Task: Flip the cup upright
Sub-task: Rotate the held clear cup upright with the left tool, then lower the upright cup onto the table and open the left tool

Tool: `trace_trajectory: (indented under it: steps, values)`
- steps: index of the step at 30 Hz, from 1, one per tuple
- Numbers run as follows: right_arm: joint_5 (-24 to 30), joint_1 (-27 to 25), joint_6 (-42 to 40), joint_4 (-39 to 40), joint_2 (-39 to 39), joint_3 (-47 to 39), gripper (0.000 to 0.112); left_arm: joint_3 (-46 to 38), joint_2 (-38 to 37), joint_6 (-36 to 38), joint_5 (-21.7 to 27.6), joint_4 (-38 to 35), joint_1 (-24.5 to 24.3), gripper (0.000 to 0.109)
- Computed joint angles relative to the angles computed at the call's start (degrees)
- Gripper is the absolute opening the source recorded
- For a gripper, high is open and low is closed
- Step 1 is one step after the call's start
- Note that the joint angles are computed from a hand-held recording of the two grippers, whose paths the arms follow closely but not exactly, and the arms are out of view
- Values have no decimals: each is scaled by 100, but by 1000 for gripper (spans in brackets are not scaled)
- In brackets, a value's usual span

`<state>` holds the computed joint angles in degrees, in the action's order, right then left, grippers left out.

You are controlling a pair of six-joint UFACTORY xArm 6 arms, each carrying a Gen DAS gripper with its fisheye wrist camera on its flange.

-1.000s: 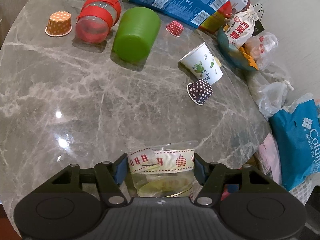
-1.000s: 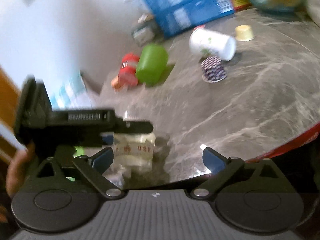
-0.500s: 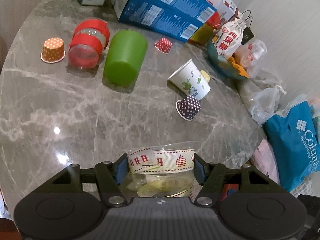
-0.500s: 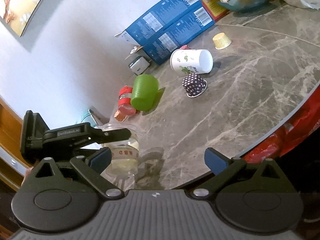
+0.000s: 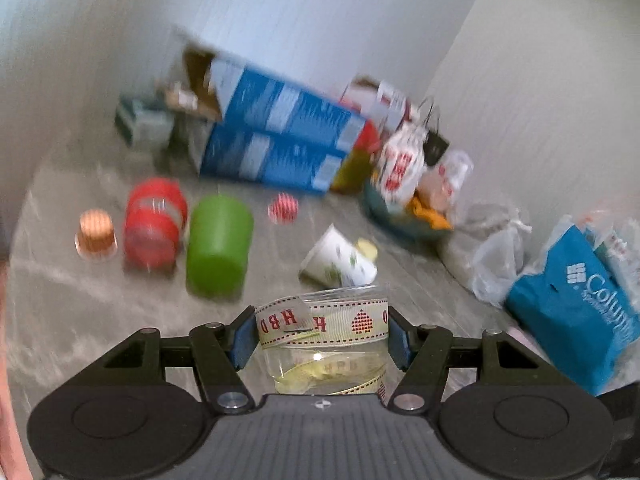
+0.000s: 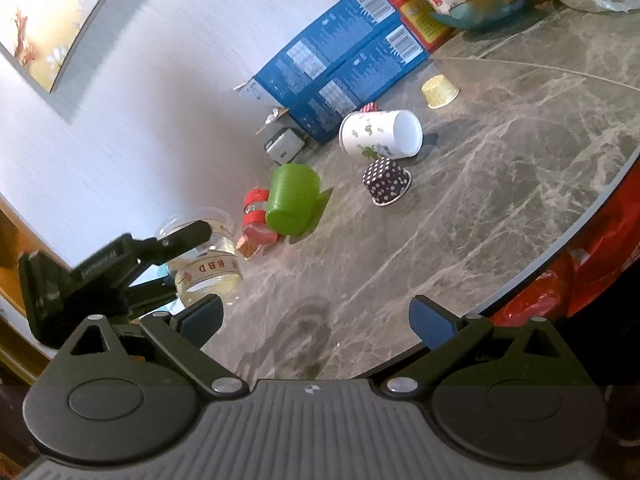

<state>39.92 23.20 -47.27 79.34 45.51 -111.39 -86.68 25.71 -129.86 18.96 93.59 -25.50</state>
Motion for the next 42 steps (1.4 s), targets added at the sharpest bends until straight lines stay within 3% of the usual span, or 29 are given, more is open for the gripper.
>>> trace_trajectory:
  steps: [5,8,13,19,29,36,42]
  values:
    - [-254,26,-513,459,-96,235,100,281,-38,-712,2035,1196,-733,67]
    - [-559,112,-1673,1452,-236,532,100,295,116,-826,2978,1433,-1084,66]
    - [-811,216,-2740,2353,-296,725,101,235,425,-548,4294,1530,-1537,66]
    - [-839,203,-3585,3183,-455,1051,102,8,942,-513,5398,1667,-1891,66]
    - [-968,235,-4231,3701,-663,1586,102,-813,2002,-300,5491,1455,-1916,66]
    - [-823,244,-4522,3937,-683,1743,102,-839,2149,-264,5472,1535,-1902,66]
    - [-756,262,-4528,3949,-692,1788,102,-784,2074,-186,5306,1524,-1873,73]
